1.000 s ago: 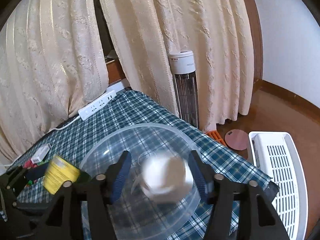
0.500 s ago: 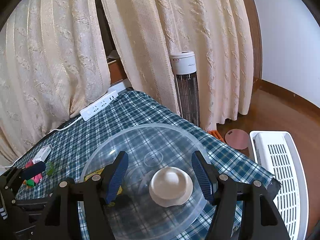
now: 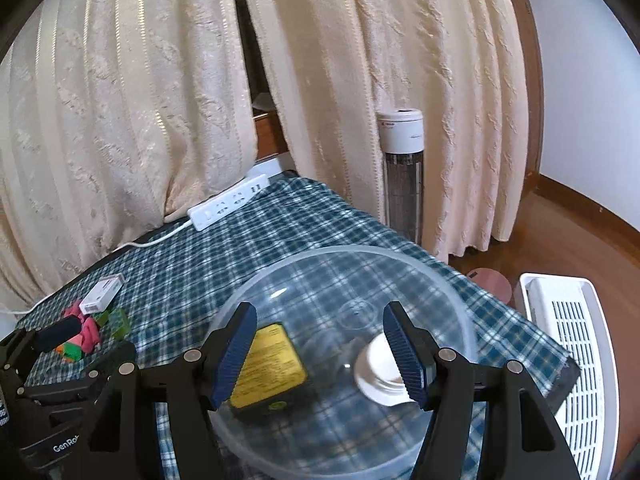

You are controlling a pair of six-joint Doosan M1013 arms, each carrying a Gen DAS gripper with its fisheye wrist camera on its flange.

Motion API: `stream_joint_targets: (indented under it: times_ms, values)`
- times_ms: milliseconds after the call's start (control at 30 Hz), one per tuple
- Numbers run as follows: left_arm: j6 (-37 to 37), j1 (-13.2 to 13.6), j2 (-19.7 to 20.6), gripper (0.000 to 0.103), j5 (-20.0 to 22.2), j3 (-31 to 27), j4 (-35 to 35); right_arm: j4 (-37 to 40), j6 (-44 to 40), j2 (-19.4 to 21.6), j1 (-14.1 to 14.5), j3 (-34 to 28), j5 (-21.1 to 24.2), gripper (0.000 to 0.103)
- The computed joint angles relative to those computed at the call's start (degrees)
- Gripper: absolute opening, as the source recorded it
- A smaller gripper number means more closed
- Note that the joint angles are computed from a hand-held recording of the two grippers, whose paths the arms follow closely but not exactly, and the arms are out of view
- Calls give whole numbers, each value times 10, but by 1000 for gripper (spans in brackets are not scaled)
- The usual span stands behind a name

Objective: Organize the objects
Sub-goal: 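Move both open tools back from the bowl toward the toy pile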

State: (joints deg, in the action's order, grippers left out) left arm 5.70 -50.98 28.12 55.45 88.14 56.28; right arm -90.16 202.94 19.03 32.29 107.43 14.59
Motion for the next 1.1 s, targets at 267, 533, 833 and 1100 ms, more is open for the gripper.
stream_joint_targets:
  times_ms: [267,533,833,1100]
  values:
    - [-35,5,-19,81,9,31,1,39,-56,11,18,-18,-4,69]
    - [-64,11,-37,81,11,59,0,95,-128,24,35,-40,-8,69]
    - [-89,20,-54,81,17,85,-4,175,-228,42,53,-66,-14,69]
    - [-111,31,-68,81,20,109,-16,331,-403,64,65,-97,-26,69]
